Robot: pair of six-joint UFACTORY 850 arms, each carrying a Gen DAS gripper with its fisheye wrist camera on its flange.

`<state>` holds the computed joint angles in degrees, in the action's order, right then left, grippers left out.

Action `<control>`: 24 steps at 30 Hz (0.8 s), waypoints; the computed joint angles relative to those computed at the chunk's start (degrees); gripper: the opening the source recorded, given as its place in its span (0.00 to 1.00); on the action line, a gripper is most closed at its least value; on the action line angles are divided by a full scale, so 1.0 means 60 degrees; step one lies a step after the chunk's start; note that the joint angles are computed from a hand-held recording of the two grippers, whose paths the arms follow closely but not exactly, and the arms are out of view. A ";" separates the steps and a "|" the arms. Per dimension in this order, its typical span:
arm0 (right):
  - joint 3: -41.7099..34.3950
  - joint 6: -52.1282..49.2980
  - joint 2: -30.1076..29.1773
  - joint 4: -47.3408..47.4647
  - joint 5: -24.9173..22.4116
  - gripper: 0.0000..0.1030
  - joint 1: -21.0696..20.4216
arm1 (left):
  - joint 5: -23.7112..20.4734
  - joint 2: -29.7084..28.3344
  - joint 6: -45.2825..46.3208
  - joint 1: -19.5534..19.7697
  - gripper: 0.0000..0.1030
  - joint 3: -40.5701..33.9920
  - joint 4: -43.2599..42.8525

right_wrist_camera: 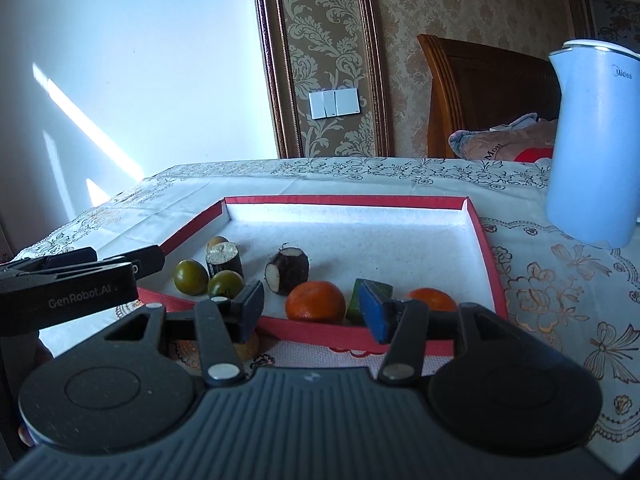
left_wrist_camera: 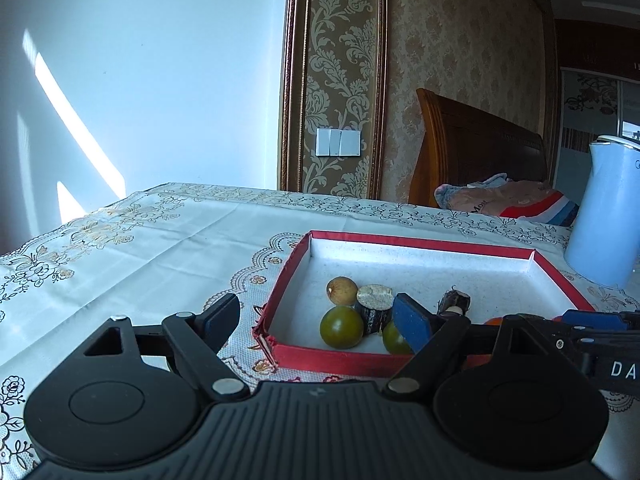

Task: Organize fruits
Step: 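Withdraw both grippers from the tray toward the remaining loose produce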

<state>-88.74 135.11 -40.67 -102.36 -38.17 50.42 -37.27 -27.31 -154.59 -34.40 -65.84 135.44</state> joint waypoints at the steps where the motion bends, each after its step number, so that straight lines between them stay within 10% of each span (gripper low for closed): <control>1: 0.0114 0.0113 0.0061 -0.0064 -0.0027 0.58 0.0036 | 0.0031 0.0114 -0.0177 0.0027 0.81 0.0178 0.0204; 24: -0.0054 -0.1055 -0.0167 0.1115 0.0878 0.58 0.0210 | 0.1231 0.0667 -0.2033 0.0651 0.86 0.1068 0.1035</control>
